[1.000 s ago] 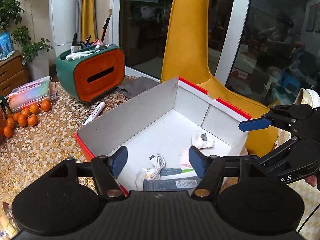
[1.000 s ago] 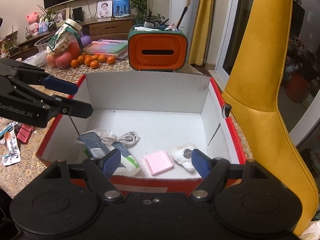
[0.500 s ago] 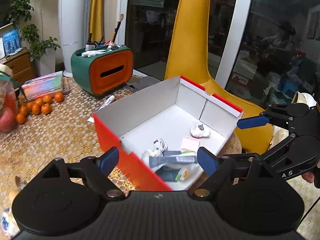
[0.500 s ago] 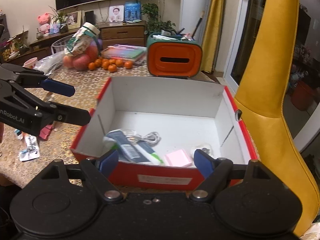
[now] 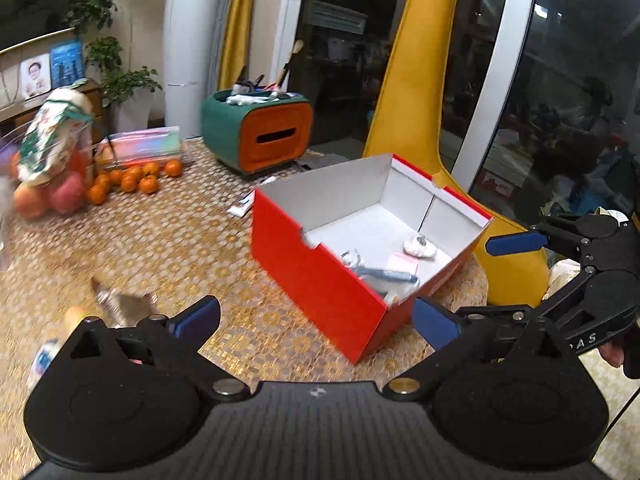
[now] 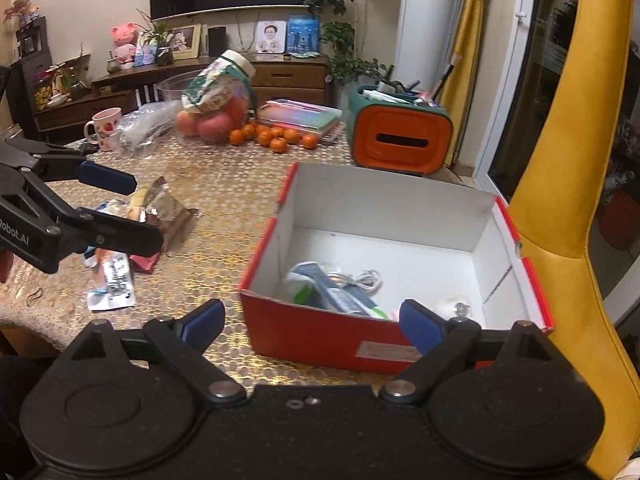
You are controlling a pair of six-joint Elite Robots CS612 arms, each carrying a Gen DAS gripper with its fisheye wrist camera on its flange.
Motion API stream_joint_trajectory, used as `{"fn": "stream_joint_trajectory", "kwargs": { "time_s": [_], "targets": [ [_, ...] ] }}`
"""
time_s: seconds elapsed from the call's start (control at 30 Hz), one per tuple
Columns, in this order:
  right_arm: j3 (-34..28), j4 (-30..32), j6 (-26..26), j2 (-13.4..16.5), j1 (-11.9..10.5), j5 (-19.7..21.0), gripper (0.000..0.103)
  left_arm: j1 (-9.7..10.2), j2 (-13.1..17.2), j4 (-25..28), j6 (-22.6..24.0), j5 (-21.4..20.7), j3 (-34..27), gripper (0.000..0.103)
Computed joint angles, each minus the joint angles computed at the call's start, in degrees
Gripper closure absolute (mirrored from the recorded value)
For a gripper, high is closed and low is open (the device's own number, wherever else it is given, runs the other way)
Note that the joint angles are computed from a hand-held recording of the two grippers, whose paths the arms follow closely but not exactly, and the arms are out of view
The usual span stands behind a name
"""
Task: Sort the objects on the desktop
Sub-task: 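Withdraw both open grippers from the red box, then lower the left gripper to the snack packet while the right gripper reaches the pink binder clip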
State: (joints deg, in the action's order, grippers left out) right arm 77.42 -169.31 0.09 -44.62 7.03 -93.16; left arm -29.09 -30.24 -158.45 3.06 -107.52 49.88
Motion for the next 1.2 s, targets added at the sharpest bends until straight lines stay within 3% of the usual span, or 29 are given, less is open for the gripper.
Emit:
{"fn": "stream_joint_trajectory", "kwargs": {
  "time_s": [0.27,0.47,0.9,1.2],
  "targets": [
    [-0.8,0.5,-0.9,0.9,1.8,-0.5,0.008,1.13,-4.1,-4.9,2.7,1.5,9.3,0.000],
    [-1.9,1.1,-0.5,2.0,2.8,-0.7,0.008,2.34,-5.4,-6.7,3.2,1.0,13.5,0.000],
    [-5.9,3.3,0.2,4.8,4.3,-1.6,0.008,3.13,-4.9,-6.6,3.9,5.4,14.5,0.000],
    [-9.9,6.6,-0.4,7.2,5.2,-2.4,0.008,3.59,-3.5,-6.3,5.2,6.0,13.2,0.000]
  ]
}}
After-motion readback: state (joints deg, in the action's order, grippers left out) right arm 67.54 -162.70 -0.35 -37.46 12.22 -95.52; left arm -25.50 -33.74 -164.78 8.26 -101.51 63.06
